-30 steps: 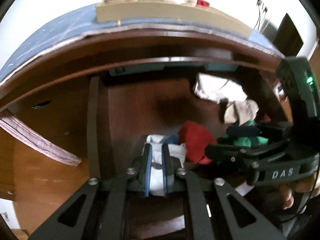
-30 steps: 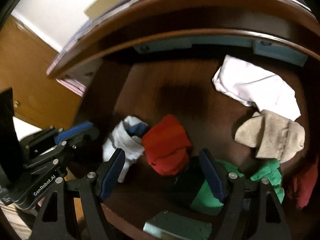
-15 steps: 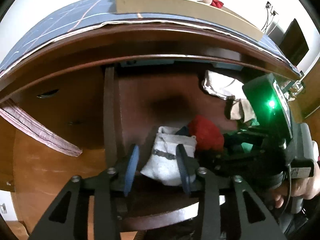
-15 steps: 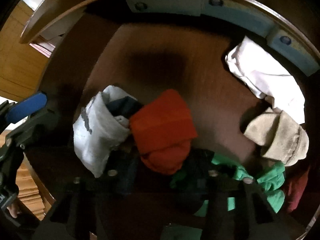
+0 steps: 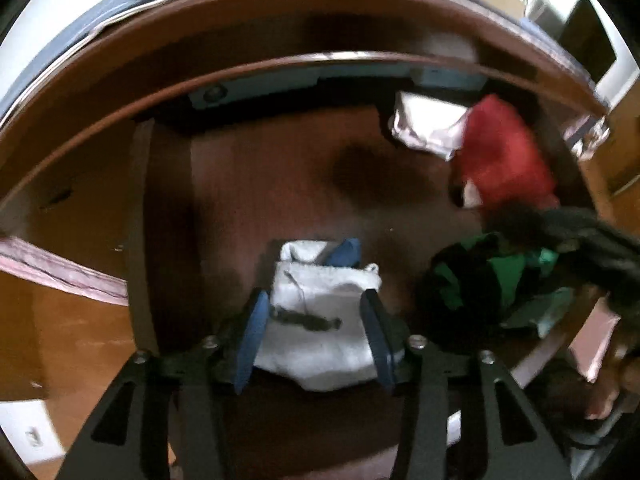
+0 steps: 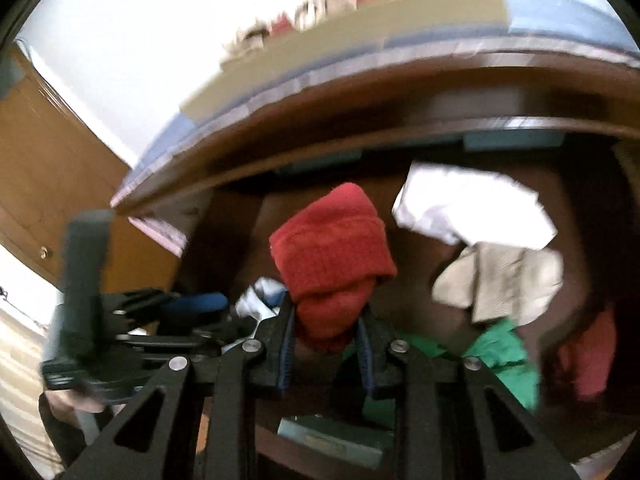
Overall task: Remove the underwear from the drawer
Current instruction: 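Lift the red knit sock with the right gripper while the left gripper lifts the grey sock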
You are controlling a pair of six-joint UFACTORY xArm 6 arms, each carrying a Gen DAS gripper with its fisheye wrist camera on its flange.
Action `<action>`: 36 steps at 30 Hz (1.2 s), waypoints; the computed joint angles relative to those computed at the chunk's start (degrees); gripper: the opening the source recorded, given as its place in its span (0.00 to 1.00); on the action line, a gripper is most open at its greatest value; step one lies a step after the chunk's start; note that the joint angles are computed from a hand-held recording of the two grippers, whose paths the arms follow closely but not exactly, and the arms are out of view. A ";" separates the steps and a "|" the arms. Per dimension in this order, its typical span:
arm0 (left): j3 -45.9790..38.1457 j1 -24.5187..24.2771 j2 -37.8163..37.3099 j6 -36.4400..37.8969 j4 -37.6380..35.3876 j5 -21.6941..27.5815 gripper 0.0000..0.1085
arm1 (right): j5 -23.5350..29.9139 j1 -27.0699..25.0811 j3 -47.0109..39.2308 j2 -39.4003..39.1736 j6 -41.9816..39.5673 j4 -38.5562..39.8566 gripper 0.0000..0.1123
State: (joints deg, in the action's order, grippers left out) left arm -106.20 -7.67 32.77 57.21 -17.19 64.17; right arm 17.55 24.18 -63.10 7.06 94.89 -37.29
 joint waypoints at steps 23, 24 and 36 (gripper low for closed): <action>0.11 -4.51 1.37 -2.75 8.43 2.69 0.23 | 7.23 2.36 6.28 -9.87 30.54 -28.72 0.26; 0.68 -4.32 1.02 -2.57 7.43 2.27 0.19 | 8.02 2.48 6.70 -10.49 31.80 -29.55 0.26; 9.23 1.51 -6.48 4.32 -15.47 0.25 0.13 | 14.18 3.64 9.93 -14.05 35.38 -29.06 0.26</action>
State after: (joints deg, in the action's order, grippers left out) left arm -96.97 -6.16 26.28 61.52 -32.67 64.41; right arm 31.74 27.82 -53.16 -6.99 130.27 -66.35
